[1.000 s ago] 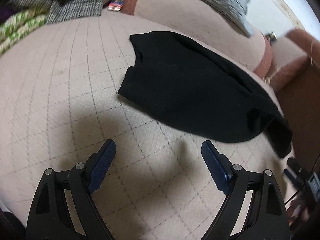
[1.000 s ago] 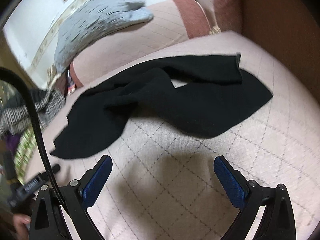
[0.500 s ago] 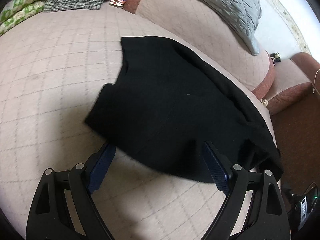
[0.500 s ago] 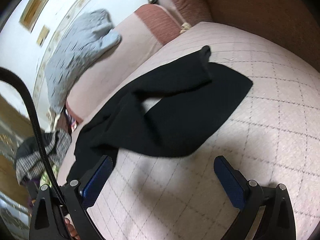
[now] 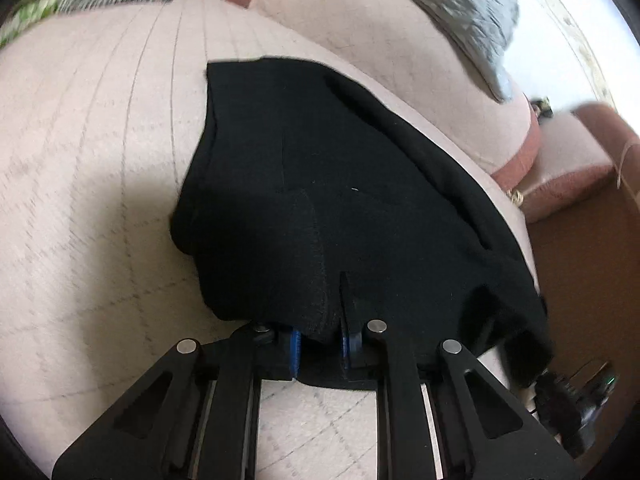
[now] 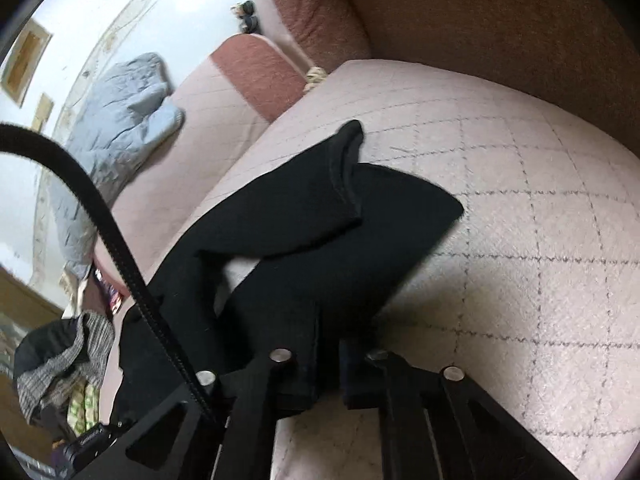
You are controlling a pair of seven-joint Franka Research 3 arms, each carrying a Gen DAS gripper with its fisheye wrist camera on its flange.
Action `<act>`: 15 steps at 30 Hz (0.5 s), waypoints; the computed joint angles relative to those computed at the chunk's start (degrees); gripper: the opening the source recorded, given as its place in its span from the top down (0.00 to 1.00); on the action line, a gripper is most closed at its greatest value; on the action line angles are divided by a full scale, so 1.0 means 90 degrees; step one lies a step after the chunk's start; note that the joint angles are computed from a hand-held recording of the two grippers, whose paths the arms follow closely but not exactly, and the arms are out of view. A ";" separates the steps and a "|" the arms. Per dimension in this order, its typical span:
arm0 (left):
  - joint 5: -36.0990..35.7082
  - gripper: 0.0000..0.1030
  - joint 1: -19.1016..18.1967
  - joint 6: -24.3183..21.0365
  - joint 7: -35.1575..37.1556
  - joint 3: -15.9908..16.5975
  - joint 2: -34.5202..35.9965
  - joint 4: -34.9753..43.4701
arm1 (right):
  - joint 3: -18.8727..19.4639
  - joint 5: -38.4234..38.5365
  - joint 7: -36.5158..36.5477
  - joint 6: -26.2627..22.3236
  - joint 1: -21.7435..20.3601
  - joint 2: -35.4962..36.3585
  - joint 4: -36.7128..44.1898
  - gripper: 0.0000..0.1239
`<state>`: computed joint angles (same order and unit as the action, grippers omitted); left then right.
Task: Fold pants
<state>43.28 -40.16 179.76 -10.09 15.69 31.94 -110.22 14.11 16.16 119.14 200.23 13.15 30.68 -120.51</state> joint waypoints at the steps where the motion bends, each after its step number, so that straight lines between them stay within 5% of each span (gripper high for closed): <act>1: 0.0171 0.89 -0.0187 0.0097 -0.0044 0.0218 -0.0132 -0.0132 | -0.0018 -0.0018 -0.0052 0.0082 0.0044 -0.0118 -0.0105 0.96; 7: 0.1014 0.89 -0.0806 0.0224 -0.0477 0.0967 -0.0845 -0.0779 | -0.0327 0.0092 -0.0492 0.0368 0.0556 -0.0803 -0.0727 0.96; 15: 0.1905 0.89 -0.0335 -0.0136 -0.0675 0.0552 -0.1958 -0.1907 | -0.0253 -0.0167 -0.0488 0.0276 0.0510 -0.1586 -0.1645 0.96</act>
